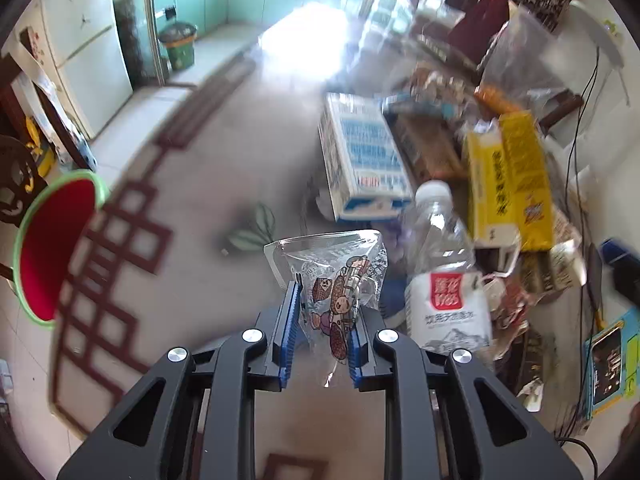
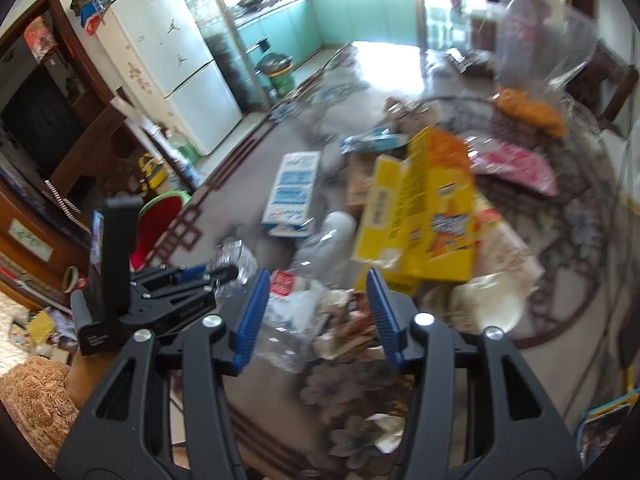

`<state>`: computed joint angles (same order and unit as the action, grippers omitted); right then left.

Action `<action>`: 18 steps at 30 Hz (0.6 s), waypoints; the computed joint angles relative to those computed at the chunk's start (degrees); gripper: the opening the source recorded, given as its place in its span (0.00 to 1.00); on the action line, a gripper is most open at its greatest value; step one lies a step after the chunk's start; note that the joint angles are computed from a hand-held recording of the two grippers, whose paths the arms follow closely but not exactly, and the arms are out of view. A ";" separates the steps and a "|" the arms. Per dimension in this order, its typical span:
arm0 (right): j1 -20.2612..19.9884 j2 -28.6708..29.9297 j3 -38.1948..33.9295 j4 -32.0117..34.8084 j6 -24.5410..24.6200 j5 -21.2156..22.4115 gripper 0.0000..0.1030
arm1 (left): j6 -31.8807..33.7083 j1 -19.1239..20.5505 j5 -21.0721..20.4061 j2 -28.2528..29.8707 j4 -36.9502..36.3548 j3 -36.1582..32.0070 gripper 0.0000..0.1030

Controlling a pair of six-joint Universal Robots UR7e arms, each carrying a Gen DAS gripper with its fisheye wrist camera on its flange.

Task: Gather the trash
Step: 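Grasp the clear cartoon snack bag with the left gripper while the right gripper grasps the water bottle, then carry the bag and bottle over the red bucket and open both grippers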

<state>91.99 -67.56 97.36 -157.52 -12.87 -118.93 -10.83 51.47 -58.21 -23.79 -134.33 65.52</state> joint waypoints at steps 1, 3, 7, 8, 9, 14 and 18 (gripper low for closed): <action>-0.29 0.58 -0.79 2.16 1.14 1.38 0.46 | 0.63 -0.31 0.66 -0.82 -1.54 0.83 0.17; -0.63 1.99 -2.16 5.07 2.43 2.82 0.46 | 1.65 -0.92 2.35 -2.74 -5.31 2.95 0.17; -0.79 6.01 -5.48 9.84 5.81 -0.44 0.46 | 1.68 -1.71 7.13 -6.18 -10.43 6.12 0.17; -0.95 6.64 -6.20 11.07 6.93 -1.00 0.46 | 1.46 -1.94 8.34 -6.81 -11.12 6.65 0.17; -1.19 7.13 -6.64 11.92 7.66 -1.11 0.46 | 1.34 -2.10 9.74 -7.38 -11.45 6.77 0.17; -1.54 10.15 -9.41 15.70 8.76 -2.91 0.57 | 1.64 -2.34 14.40 -10.49 -13.22 8.82 0.17; -1.35 12.53 -11.03 17.26 7.64 -6.03 0.57 | 1.34 -1.14 15.49 -11.84 -13.23 8.99 0.17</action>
